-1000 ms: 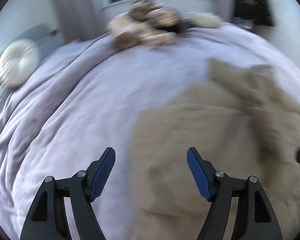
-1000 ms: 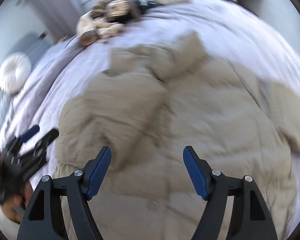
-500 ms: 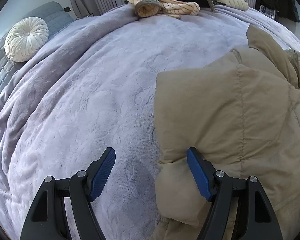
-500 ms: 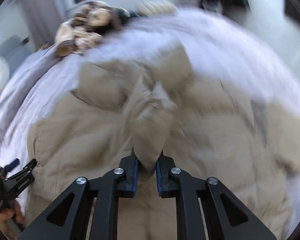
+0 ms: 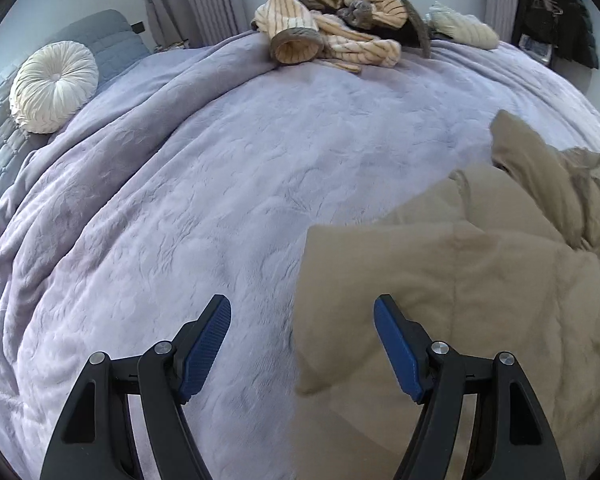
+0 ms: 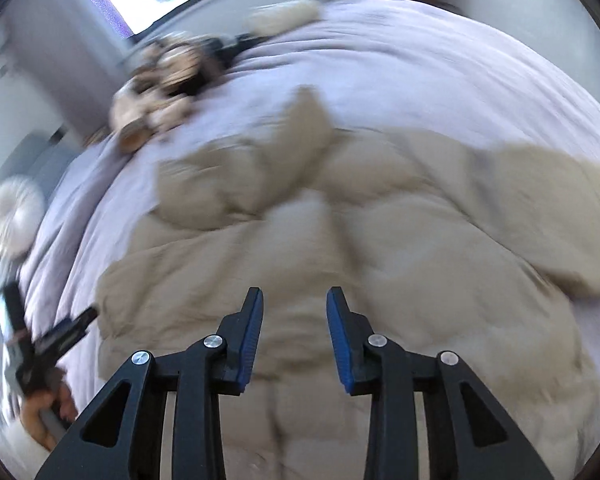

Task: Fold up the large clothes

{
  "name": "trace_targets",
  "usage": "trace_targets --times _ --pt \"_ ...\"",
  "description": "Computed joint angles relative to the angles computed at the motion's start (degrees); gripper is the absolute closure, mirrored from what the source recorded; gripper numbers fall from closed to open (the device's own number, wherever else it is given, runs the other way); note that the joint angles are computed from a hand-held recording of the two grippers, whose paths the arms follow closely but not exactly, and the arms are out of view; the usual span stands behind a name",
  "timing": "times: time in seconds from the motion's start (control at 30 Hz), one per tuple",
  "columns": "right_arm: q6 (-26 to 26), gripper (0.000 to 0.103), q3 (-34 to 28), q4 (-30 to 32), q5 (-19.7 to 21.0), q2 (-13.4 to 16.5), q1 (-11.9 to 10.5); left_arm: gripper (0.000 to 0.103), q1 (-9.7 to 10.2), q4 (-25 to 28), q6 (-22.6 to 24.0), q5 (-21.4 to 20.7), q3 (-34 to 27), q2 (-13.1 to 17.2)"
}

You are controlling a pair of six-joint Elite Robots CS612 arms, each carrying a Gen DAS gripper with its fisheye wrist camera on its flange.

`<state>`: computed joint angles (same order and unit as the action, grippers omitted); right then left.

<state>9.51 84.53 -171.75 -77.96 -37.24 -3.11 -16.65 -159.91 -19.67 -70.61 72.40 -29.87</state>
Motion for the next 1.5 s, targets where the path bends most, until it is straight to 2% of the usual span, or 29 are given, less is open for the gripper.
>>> trace_targets --times 0.07,0.1,0.17,0.2,0.27,0.3,0.33,0.37,0.43,0.5,0.67,0.8,0.87,1.1,1.3,1.4,1.47,1.5 --pt "-1.1 0.067 -2.9 1.8 -5.5 1.4 0.9 0.028 0.11 1.4 -1.7 -0.6 -0.8 0.4" --pt "-0.6 0.066 -4.2 3.0 -6.2 2.1 0.8 0.028 0.13 1.3 -2.3 -0.7 -0.9 0.4" --pt "1.7 0.056 -6.7 6.7 -3.7 3.4 -0.1 0.028 0.04 1.3 -2.1 -0.5 -1.0 0.5" --pt "2.2 0.047 -8.0 9.3 -2.7 4.0 -0.5 0.028 -0.04 1.4 -1.9 -0.2 -1.1 0.6" --pt "2.8 0.046 -8.8 13.4 -1.3 4.2 -0.8 0.028 -0.06 1.6 -2.0 -0.1 -1.2 0.7" --pt "2.8 0.058 -9.1 14.4 1.2 4.6 -1.4 0.028 -0.09 1.8 -2.1 -0.1 -1.4 0.9" --pt "2.4 0.095 -8.7 14.4 2.5 4.5 -1.7 0.028 -0.11 1.9 -2.1 -0.1 -1.5 0.9" --pt "1.6 0.096 -8.0 14.1 1.6 4.3 -1.7 0.028 -0.13 1.9 -2.0 -0.3 -1.6 1.1" --pt "-1.2 0.096 -7.2 13.7 -3.2 4.2 -1.1 0.026 -0.38 2.4 -1.3 0.3 -2.2 1.7" --pt "-2.2 0.096 -6.2 13.2 -4.9 4.0 -1.0 0.026 -0.58 2.8 -0.6 0.5 -2.9 2.3" --pt "-1.4 0.096 -4.9 10.3 -2.0 4.1 -2.0 0.026 -0.40 3.0 -0.9 0.0 -3.2 2.6" --pt "0.5 0.095 -2.7 8.4 -3.9 2.5 -2.7 0.026 -0.30 3.6 -0.7 0.1 -2.9 1.9" --pt "0.7 0.093 -1.5 7.7 -4.3 1.6 -3.0 0.026 -0.25 3.4 -0.6 -0.1 -2.2 1.1" --pt "0.7 0.092 3.1 7.7 -2.4 -1.6 -4.3 0.026 -1.02 1.5 2.3 -1.2 2.1 -2.3" --pt "0.9 0.092 7.3 8.3 0.6 -4.2 -5.4 0.026 -2.38 0.9 3.2 -5.4 6.3 -5.5" --pt "1.4 0.092 9.4 8.1 2.0 -5.4 -6.1 0.026 -3.67 1.6 4.3 -7.8 7.9 -6.7" --pt "2.2 0.087 11.1 7.5 2.8 -6.3 -6.9 0.026 -4.65 2.2 4.7 -9.2 8.6 -7.2" --pt "2.9 0.076 12.0 7.0 3.3 -6.8 -7.4 0.026 -5.04 2.4 4.7 -9.7 8.9 -7.4"
